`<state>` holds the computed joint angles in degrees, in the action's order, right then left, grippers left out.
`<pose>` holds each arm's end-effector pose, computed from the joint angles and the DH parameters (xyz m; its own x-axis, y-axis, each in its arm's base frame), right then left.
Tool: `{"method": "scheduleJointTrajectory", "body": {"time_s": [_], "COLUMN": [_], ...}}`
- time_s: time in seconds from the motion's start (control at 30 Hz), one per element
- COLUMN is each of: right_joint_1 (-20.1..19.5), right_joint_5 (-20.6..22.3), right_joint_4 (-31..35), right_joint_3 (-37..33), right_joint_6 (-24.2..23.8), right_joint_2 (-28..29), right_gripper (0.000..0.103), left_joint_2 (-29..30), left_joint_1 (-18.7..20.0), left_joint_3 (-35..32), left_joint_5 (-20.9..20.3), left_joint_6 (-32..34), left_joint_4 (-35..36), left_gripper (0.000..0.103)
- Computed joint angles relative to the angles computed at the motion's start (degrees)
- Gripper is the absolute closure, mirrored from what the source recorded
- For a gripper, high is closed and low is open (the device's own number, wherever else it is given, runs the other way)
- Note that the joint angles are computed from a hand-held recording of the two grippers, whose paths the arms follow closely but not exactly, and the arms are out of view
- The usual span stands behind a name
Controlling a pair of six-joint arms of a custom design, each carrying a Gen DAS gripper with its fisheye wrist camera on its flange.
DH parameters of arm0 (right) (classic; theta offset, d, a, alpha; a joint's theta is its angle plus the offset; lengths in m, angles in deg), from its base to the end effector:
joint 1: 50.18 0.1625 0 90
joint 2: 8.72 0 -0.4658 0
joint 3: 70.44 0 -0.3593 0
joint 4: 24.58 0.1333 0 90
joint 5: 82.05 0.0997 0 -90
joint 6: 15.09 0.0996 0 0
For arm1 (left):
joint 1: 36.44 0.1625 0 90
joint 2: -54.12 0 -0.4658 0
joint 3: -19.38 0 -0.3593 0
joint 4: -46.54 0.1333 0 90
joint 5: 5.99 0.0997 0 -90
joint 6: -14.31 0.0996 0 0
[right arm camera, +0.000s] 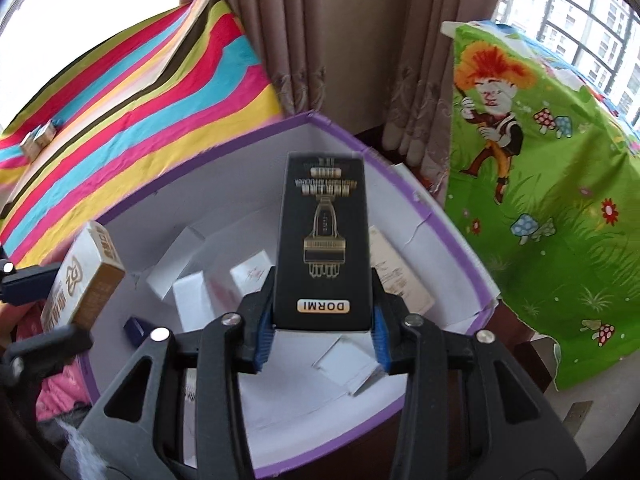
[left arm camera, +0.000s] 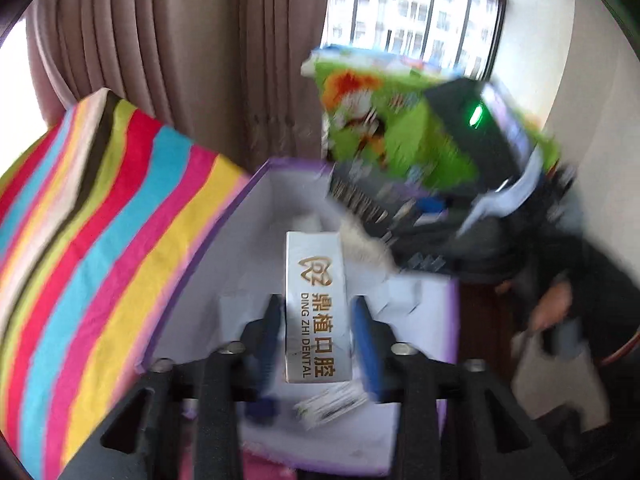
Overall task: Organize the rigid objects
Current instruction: 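Open both grippers to drop the boxes into the bin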
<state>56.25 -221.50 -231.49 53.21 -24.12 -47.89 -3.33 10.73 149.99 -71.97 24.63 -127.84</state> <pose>0.2008 -0.4773 0.0979 -0.6922 0.0773 0.7176 -0.3517 0.8320 -0.4290 -0.1922 -0.4630 0.1414 -0.5925 0.6826 -0.4277 0.7857 0.6069 -0.1199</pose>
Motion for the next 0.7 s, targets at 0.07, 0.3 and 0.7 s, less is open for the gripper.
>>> {"method": "scheduleJointTrajectory", "body": {"time_s": [0.07,0.3,0.7], "right_joint_1": [0.3,3.1,10.4], "right_joint_5": [-1.6,-0.6,11.9], "right_joint_4": [2.8,6.0,24.8], "right_joint_3": [-1.2,-5.0,-23.7], "right_joint_6": [2.1,0.8,-7.1], "right_joint_2": [-0.2,2.9,15.8], "right_gripper": [0.017,0.017,0.017], "left_joint_2": [-0.9,-4.3,-14.3], "left_joint_1": [1.1,5.4,26.4], "left_joint_3": [-0.7,3.0,-3.4], "left_joint_5": [-0.8,6.0,10.1], "left_joint_6": [-1.8,0.8,5.0], "left_joint_4": [1.7,-7.5,-14.8], "left_gripper": [0.003,0.002,0.0]}}
